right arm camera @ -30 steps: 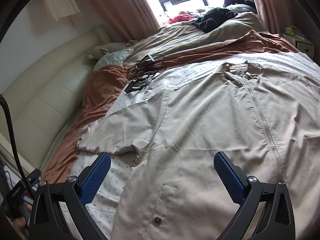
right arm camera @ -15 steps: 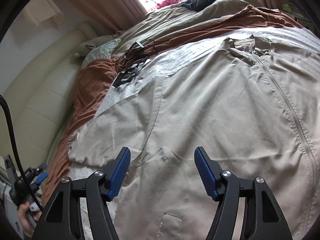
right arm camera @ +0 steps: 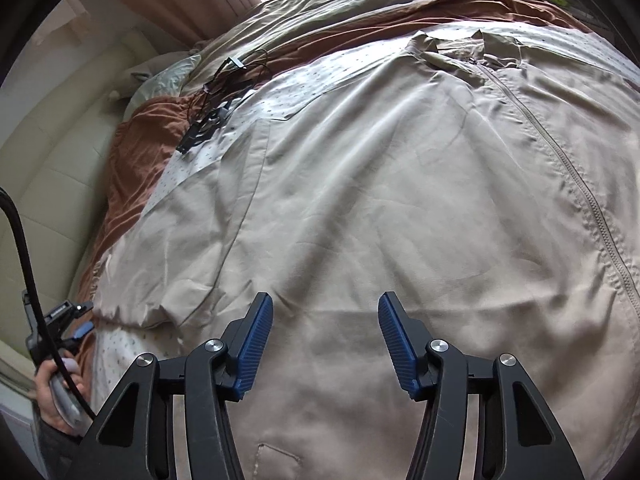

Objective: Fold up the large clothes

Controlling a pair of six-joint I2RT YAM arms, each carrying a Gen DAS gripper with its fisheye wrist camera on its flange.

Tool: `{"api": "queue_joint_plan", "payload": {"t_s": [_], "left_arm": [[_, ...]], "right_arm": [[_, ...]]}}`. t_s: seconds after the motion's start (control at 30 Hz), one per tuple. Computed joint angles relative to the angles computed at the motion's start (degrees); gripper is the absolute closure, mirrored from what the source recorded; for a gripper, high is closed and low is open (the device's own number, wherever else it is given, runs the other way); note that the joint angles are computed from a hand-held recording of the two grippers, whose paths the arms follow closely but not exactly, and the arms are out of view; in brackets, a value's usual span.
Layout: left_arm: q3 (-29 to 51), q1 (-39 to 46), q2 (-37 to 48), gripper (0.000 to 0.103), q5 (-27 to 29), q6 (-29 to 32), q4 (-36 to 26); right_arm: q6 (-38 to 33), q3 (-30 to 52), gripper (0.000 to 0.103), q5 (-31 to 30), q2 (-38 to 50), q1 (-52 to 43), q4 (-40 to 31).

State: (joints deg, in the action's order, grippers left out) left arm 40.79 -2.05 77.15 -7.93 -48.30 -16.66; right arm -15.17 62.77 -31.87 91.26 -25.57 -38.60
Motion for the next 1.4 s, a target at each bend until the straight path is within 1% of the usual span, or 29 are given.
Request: {"api": "queue_joint_plan", "payload": {"t_s": [0.03,0.07,0.1,0.17,0.2,0.27,0.33,0.47,0.6,0.7,0.83,0.93,1.0,1.07,1.17,1.23,1.4], "left_arm": [[-0.5,1.1,1.0,0.058,0.6,-0.2,1.9],[-0.6,2.5,2.4,0.07,1.5,0.0,3.3],[-0.2,3.7,3.9,0.074,2.7,0.2,4.3],[-0.1,5.4,4.9,0.09,3.7,0.3,5.6],[0.3,5.6,4.8,0.094,3.5,0.6,5.6],[2.0,4.7,3.7,0.098,1.9,2.2,3.6],[3.5,3.3,1.6,0.099,-0.3,4.2,1.6],[8.1,1.4,-3.3,0.099,-0.8,6.8,-3.7],[14.6,-2.8,-7.0,0.099,-2.9,8.0,-9.6],[20.0,-6.6,-7.4,0.1,-4.5,8.4,-13.0],[27.8,-12.4,-5.7,0.1,-7.9,9.1,-16.6],[33.7,-17.0,-3.8,0.1,-10.1,8.8,-19.1],[37.3,-20.3,-2.2,0.1,-11.9,8.8,-20.6],[41.6,-23.6,-0.1,0.1,-13.5,8.7,-22.6],[48.2,-27.8,3.6,0.1,-15.6,9.0,-25.1],[53.0,-30.5,6.3,0.1,-17.4,9.5,-27.2],[63.5,-35.9,13.0,0.1,-19.2,10.0,-30.1]], "right_arm": [[0.4,0.3,0.056,0.3,0.5,0.4,0.2],[0.9,0.6,0.058,0.4,0.8,0.7,0.5],[1.4,1.1,0.062,-0.2,1.4,1.0,0.5],[1.7,2.2,0.068,-1.9,2.4,1.8,0.0],[1.8,2.2,0.072,-2.4,2.4,2.4,0.0],[2.1,2.4,0.078,-3.1,2.8,4.1,-0.2],[2.5,2.7,0.085,-4.3,3.4,6.6,-0.7],[3.9,0.9,0.088,-6.2,3.4,11.3,0.1],[5.7,-0.2,0.093,-7.4,4.6,14.7,1.5],[6.3,0.1,0.096,-8.1,6.8,16.4,1.9],[7.0,1.5,0.097,-10.4,11.1,17.6,0.7],[5.0,3.4,0.097,-12.9,13.3,17.0,-3.1],[3.1,5.5,0.097,-12.6,13.8,16.7,-6.9],[2.0,5.6,0.097,-12.0,12.4,15.2,-8.6],[-1.7,6.2,0.097,-13.2,10.3,11.6,-12.8],[-5.1,8.1,0.097,-15.7,10.0,7.7,-18.2],[-8.1,11.8,0.096,-17.3,7.9,0.1,-23.1]]}}
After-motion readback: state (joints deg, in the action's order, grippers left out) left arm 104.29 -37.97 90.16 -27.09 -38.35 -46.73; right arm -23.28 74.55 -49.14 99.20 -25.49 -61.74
